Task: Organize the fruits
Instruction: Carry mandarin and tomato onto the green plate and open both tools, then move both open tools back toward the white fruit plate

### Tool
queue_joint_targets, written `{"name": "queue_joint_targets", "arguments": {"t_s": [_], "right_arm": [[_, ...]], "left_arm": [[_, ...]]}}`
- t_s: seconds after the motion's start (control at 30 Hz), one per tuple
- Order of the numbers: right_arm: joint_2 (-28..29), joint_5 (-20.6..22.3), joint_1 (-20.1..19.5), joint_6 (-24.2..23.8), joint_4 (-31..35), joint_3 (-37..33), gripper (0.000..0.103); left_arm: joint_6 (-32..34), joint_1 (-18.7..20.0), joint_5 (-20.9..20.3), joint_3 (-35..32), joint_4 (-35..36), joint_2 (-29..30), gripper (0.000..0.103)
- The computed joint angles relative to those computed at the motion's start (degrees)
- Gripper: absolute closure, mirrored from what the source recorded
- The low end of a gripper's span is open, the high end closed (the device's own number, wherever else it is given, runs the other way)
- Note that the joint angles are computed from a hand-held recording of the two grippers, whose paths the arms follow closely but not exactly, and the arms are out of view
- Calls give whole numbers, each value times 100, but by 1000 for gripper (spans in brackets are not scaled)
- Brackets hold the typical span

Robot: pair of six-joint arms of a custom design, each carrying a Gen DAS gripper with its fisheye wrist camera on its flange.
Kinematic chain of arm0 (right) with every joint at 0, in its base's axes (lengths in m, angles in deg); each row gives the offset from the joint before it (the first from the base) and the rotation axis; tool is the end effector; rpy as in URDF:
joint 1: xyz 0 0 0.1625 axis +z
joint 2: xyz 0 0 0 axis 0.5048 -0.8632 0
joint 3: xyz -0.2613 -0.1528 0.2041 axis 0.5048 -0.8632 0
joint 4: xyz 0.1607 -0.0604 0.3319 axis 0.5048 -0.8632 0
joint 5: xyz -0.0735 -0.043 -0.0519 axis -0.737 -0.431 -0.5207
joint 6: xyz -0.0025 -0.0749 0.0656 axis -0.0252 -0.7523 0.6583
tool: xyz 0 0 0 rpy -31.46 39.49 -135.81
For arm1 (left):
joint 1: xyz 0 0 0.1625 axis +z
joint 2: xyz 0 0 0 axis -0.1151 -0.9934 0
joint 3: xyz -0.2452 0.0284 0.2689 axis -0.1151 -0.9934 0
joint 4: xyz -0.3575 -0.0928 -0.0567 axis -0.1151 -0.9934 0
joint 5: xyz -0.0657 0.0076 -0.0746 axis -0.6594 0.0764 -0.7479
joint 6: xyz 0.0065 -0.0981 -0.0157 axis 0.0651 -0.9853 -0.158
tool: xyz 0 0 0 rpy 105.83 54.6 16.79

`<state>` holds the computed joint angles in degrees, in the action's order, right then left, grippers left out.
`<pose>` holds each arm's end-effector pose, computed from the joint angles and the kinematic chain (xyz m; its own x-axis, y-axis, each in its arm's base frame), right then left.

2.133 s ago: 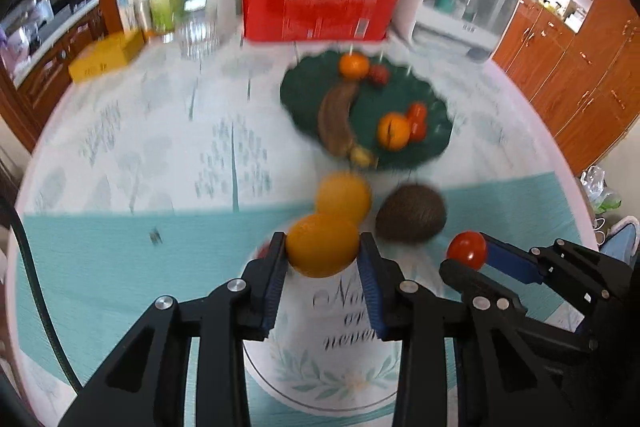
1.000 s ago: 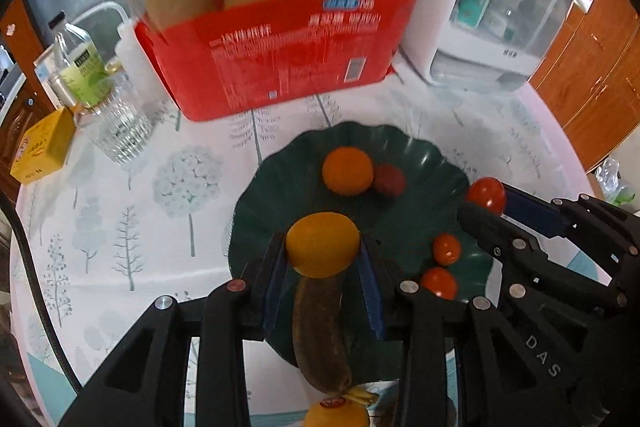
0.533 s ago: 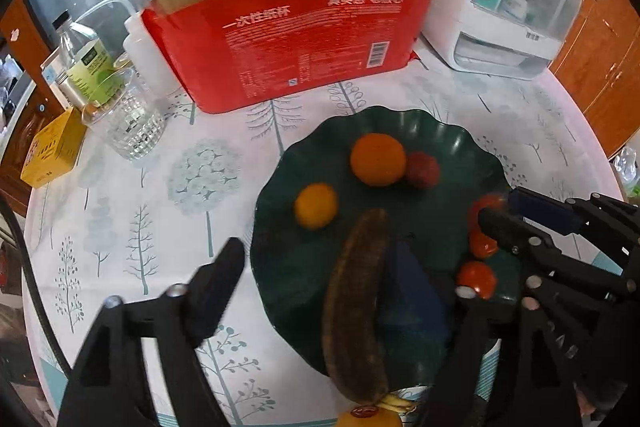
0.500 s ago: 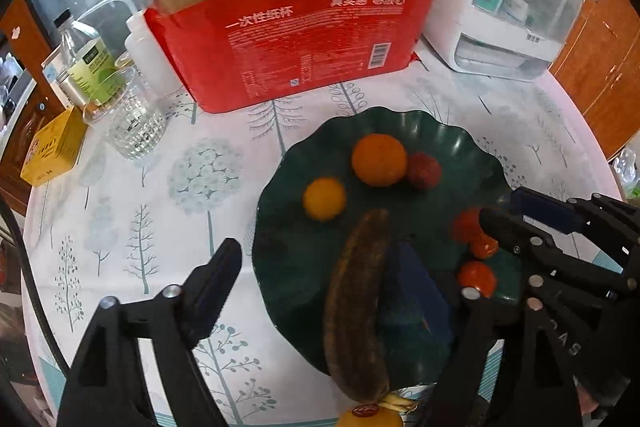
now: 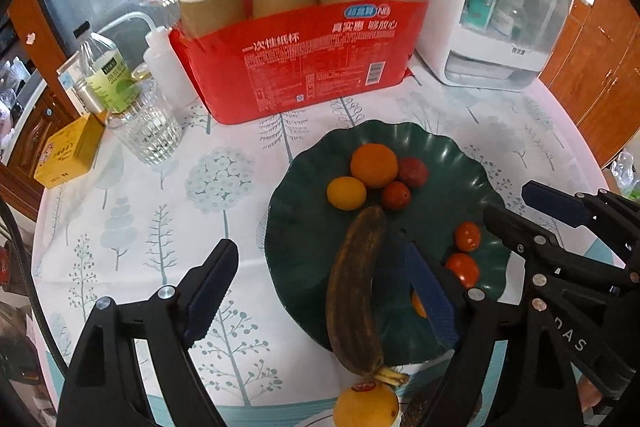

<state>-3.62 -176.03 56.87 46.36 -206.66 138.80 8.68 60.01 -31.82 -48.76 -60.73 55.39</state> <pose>0.0395 -0.7312 0.2284 -0.7079 -0.0196 0.7060 -0.3615 0.8688 -0.3384 -0.3160 -0.7660 -0.0450 -0.6753 0.2818 -0.6816 0.5235 0.8341 -0.1738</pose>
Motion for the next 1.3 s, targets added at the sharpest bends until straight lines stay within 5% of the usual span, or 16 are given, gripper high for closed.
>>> {"name": "queue_joint_targets", "arguments": {"t_s": [0.43,1.3], "right_arm": [[-746,-17,305,-79,-652,1104,61],[-2171,401,642,-381,-1800,3605,39]], "left_arm": [[-149,-357,175,3641,-1884,-2058,15],[-699,-1044,653,7643,-3941,-4286,11]]}}
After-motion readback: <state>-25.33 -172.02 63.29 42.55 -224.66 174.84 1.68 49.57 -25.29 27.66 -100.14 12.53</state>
